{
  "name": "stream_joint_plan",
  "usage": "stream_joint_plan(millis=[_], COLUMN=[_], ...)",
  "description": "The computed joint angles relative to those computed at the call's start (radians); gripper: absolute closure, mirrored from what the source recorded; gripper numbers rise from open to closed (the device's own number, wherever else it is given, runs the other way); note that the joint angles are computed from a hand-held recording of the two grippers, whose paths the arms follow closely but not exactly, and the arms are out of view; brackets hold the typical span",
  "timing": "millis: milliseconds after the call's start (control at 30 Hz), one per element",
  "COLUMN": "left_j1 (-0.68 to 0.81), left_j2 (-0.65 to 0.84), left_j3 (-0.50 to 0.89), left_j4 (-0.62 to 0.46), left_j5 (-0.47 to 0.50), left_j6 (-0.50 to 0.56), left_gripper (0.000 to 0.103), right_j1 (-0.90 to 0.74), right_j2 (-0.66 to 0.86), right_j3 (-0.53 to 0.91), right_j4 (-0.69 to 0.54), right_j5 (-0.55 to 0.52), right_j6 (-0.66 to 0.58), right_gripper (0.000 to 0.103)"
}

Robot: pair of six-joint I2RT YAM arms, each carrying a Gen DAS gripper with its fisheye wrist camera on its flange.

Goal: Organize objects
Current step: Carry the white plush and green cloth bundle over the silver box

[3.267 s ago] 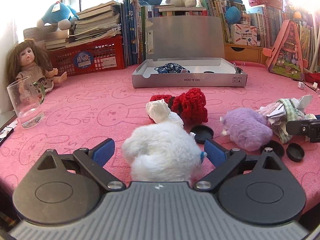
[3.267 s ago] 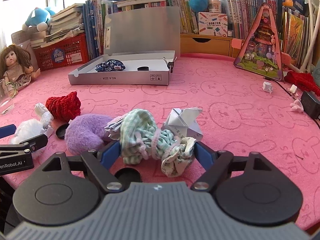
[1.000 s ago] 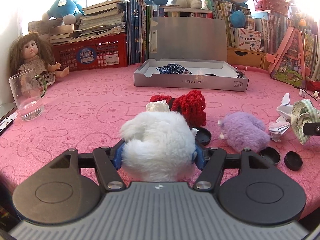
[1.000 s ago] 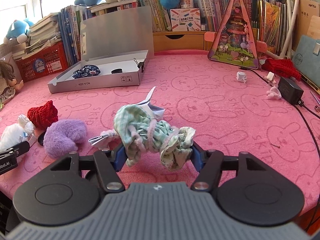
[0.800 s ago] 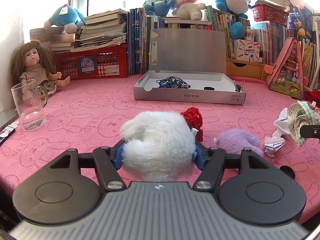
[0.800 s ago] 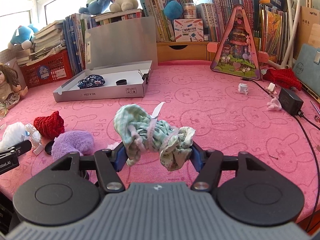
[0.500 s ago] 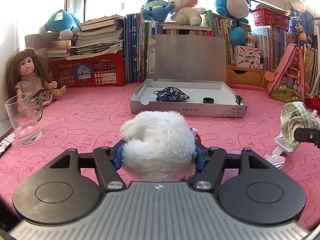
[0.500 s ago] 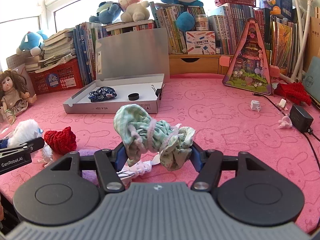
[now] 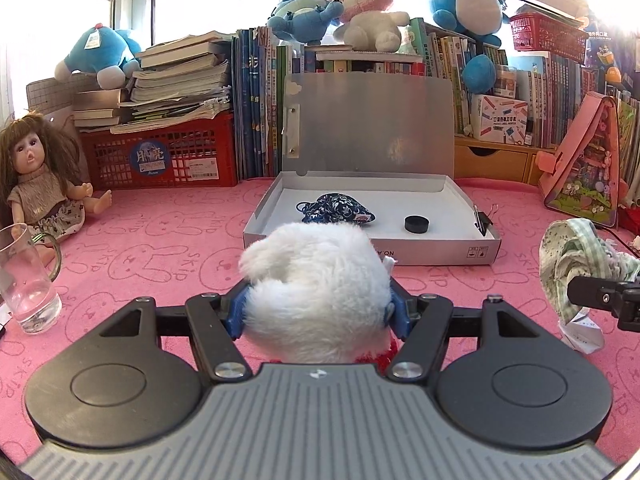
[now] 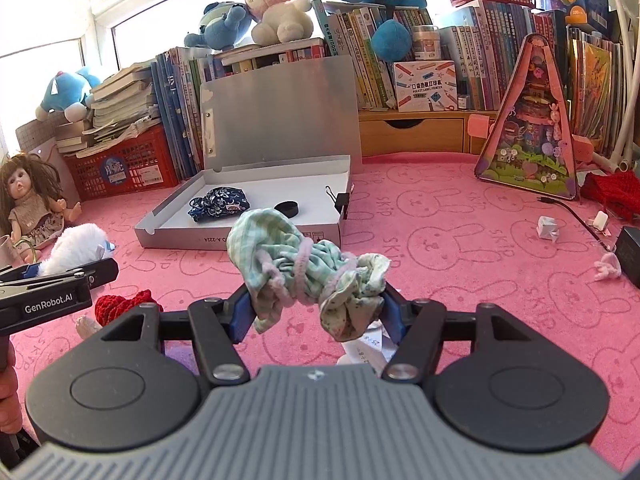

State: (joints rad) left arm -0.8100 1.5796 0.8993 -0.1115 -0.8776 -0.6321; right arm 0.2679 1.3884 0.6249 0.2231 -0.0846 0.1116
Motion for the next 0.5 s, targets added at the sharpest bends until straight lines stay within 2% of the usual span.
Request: stream_joint_plan(millis=[500], left_j1=[0.117], left_j2=[0.076], left_j3=[0.086], left_j4=[0.028], left_j5=[0.095], left_j6=[0.091], left_gripper=[0.033], right_j1=[0.023], right_j2=[0.13], right_j3=[0.151], right_j4=[-0.033], right_j5=[0.025], right_j6=[-0.029], right_gripper=[0.038])
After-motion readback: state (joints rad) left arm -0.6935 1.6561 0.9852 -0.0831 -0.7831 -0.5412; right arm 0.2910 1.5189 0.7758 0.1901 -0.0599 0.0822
